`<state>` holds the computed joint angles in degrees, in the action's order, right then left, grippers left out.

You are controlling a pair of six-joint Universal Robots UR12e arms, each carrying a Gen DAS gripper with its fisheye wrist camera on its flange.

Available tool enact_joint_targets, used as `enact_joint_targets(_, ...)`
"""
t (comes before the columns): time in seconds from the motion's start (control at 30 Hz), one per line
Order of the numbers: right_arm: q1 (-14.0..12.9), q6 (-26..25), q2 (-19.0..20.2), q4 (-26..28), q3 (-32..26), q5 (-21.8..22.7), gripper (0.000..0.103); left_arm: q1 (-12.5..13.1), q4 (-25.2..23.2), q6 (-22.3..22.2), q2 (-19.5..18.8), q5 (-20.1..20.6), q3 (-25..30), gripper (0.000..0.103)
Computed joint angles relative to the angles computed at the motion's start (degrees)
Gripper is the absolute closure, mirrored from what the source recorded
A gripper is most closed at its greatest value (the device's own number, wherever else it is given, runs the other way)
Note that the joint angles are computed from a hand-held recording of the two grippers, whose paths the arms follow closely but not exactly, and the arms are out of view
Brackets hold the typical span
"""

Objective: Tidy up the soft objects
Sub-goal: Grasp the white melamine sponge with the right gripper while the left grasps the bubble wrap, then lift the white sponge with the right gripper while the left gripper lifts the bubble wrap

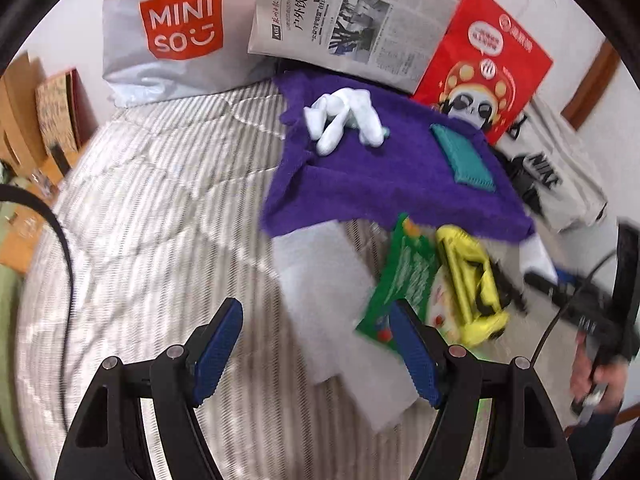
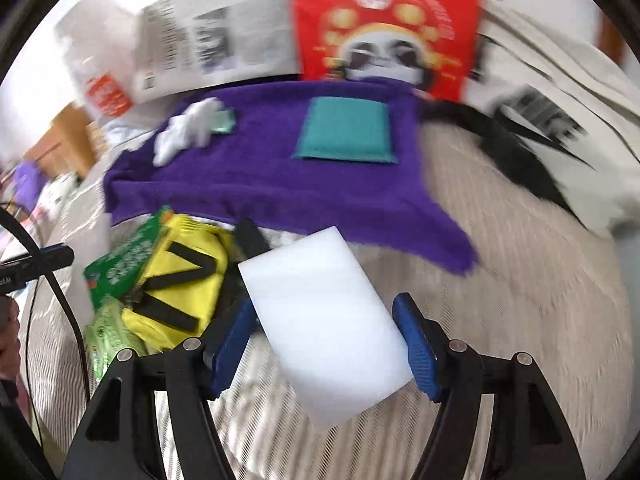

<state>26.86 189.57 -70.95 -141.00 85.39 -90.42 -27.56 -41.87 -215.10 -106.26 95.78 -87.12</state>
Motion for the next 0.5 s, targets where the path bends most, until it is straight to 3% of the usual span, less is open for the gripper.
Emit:
enact_joint_targets(0.07,0.3,2.7,-0.8,0.1,1.0,-3.1,0.033,-0.1,-1.3,-0.9,-1.2,0.8,1.4,0.029)
enact_joint_targets(0.13,0.0,5.5,-1.6,-0.4,2.3,-3.3,0.033,-0.3,-4.3,-1.0,-2.9,3.0,3.5,0.031)
enact_joint_targets(0.23,-0.1,7.5,-2.4,-1.5,4.1,-2.7,0.033,-0.7,-7.9,-0.3,-4.5,4.0,5.2,0.044)
enact_joint_targets(0.4,0.5,8.6,-2.3,-0.5,4.9,-5.4,0.033,-2.4,-5.8,4.8,-4.6,8.4,4.5,0.075)
enact_joint_targets(0.43,0.4,9.0,-2.4,-0.7,5.2,-4.8,0.033,-2.4,-5.3,5.3,-4.5,8.5,4.2,0.088)
enact_joint_targets(0.5,0.5,9.4,-2.4,-1.2,5.5,-5.2,0.033,-1.9,-3.9,5.5,-3.7,6.2,3.0,0.093)
